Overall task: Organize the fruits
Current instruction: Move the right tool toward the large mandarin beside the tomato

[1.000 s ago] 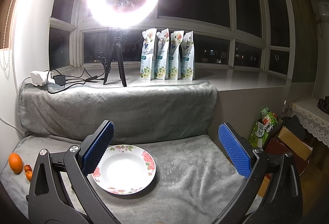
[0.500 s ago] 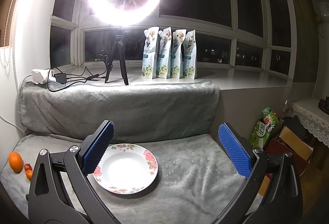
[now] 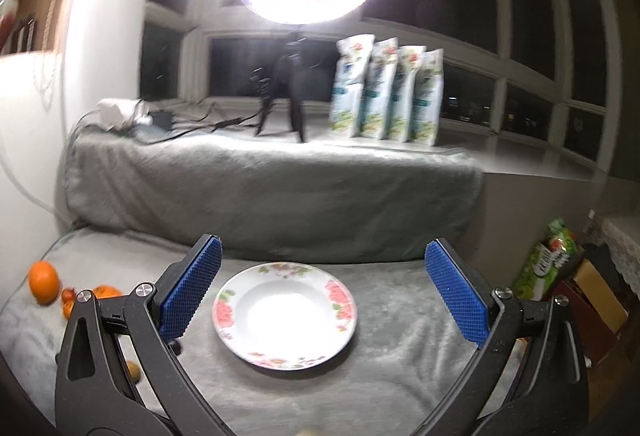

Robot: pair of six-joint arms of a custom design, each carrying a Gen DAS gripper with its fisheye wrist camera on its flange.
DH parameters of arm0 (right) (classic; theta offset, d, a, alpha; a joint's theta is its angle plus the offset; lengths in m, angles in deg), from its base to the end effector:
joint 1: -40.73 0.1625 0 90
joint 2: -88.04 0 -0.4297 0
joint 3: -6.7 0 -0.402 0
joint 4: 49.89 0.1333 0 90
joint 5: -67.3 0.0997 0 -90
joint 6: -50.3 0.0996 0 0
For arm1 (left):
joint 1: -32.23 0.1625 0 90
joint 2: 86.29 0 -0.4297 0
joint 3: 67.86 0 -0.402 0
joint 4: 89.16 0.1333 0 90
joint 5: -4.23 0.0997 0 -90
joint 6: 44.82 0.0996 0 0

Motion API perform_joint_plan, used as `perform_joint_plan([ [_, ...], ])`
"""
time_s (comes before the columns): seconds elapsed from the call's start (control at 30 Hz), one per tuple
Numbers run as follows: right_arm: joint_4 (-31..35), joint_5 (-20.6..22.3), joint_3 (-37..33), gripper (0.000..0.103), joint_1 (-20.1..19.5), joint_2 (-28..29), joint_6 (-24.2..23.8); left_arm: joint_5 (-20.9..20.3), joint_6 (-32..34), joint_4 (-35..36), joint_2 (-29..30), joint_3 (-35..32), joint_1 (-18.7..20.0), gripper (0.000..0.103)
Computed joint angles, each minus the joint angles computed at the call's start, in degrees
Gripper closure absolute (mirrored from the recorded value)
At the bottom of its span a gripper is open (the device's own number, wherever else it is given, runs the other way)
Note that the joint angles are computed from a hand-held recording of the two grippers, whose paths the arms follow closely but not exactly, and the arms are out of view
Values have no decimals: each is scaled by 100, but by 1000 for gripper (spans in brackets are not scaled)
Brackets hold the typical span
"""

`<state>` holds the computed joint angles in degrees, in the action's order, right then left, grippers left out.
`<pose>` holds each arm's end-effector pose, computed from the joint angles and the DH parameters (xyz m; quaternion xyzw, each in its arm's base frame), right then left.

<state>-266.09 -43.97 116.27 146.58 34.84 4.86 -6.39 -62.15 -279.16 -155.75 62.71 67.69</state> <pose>0.2578 -0.5521 0.2334 0.3199 -0.7472 0.5052 0.2900 -0.2195 -0.4402 0.2612 0.0300 0.7555 -0.5608 0.3373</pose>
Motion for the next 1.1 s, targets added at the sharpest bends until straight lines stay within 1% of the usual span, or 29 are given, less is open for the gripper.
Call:
perform_joint_plan([
  [0.07, 103, 51, -23, 0, 21, 71, -60, -119, -457, 477, -113, 78, 52, 5],
  [0.13, 303, 170, -18, 0, 24, 101, -97, -294, -789, 799, -179, 126, 117, 6],
  [0.27, 874, 316, -90, 0, 50, 169, -152, -693, -1105, 1068, -242, 161, 255, 8],
  [0.37, 1478, 356, -241, 0, 72, 273, -194, -992, -1136, 991, -212, 165, 374, 11],
  [0.4, 1793, 386, -304, 0, 64, 285, -137, -1120, -1133, 939, -192, 162, 419, 11],
  [0.53, 3313, 755, -608, 0, -41, 271, 307, -1575, -1120, 900, -56, 91, 632, 16],
  [0.7, 4062, 844, -899, 0, -52, 457, 556, -2056, -982, 810, 132, -54, 902, 26],
  [0.77, 4374, 825, -1076, 0, -34, 573, 674, -2217, -930, 787, 181, -116, 987, 27],
  [0.9, 5409, 1068, -1493, 0, -55, 734, 1035, -2523, -857, 744, 262, -234, 1163, 31],
  [0.97, 5842, 1203, -1723, 0, -61, 865, 1178, -2634, -797, 746, 324, -312, 1242, 34],
  [1.07, 6252, 1267, -2003, 0, -62, 1044, 1342, -2720, -750, 805, 420, -436, 1346, 34],
  [1.1, 6523, 1346, -2156, 0, -75, 1128, 1440, -2749, -736, 822, 441, -464, 1378, 35],
])
